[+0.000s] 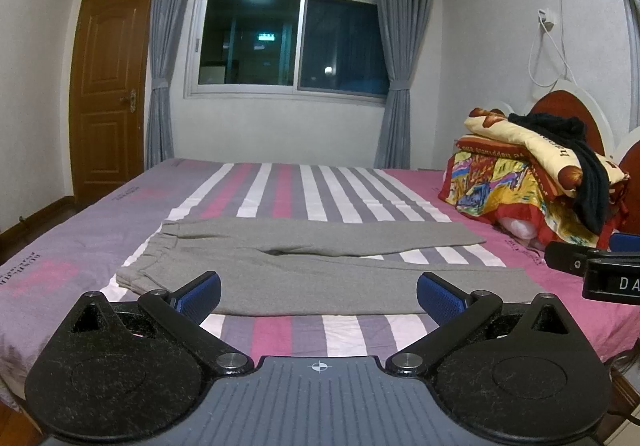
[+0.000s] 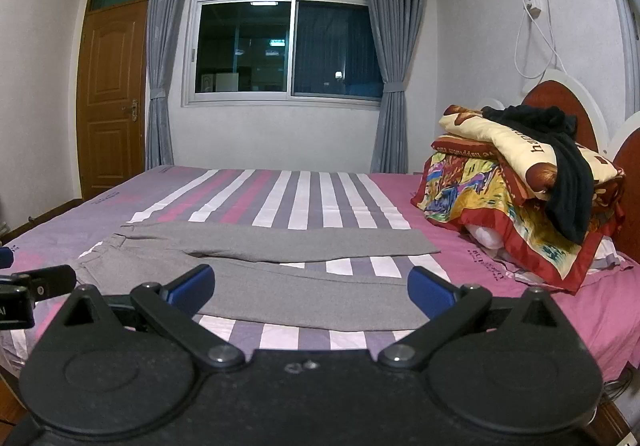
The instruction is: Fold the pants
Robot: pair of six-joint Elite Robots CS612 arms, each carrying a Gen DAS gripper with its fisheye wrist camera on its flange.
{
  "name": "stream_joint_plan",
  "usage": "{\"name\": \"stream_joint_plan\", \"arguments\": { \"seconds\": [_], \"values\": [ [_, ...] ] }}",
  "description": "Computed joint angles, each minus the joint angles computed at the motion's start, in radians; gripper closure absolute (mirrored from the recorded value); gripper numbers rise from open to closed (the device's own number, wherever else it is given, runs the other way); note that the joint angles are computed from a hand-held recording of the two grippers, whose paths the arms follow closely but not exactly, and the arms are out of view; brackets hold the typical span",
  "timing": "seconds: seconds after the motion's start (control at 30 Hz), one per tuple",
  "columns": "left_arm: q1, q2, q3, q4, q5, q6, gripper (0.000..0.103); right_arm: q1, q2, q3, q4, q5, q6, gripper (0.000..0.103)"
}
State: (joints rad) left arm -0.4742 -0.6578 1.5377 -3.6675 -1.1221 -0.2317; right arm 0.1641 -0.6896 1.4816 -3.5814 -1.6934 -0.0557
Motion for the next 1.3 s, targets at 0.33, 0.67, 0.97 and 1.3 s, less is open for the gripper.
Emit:
{"name": "stream_joint_plan", "arguments": {
  "seconds": [0.33, 0.67, 0.97, 1.3],
  "values": [
    [-0.001, 0.001, -0.001, -0.002, 0.002, 0.003, 0.0, -0.001, 0.0, -0.001, -0.001, 0.003, -0.004, 0.0],
    [0.045, 0.021, -0.064, 0.015, -0.008, 0.036, 0.0, -0.037, 0.053, -0.102, -0.068, 0.093, -0.103, 0.0],
    [0.108, 0.08, -0.256, 0.151, 0.003, 0.101, 0.0, -0.071, 0.122, -0.304, 0.053, 0.241, -0.135, 0.0],
    [0.196, 0.239, -0.626, 0.454, -0.06, 0.145, 0.0, -0.085, 0.33, -0.772, 0.338, 0.31, -0.136, 0.0]
  ]
}}
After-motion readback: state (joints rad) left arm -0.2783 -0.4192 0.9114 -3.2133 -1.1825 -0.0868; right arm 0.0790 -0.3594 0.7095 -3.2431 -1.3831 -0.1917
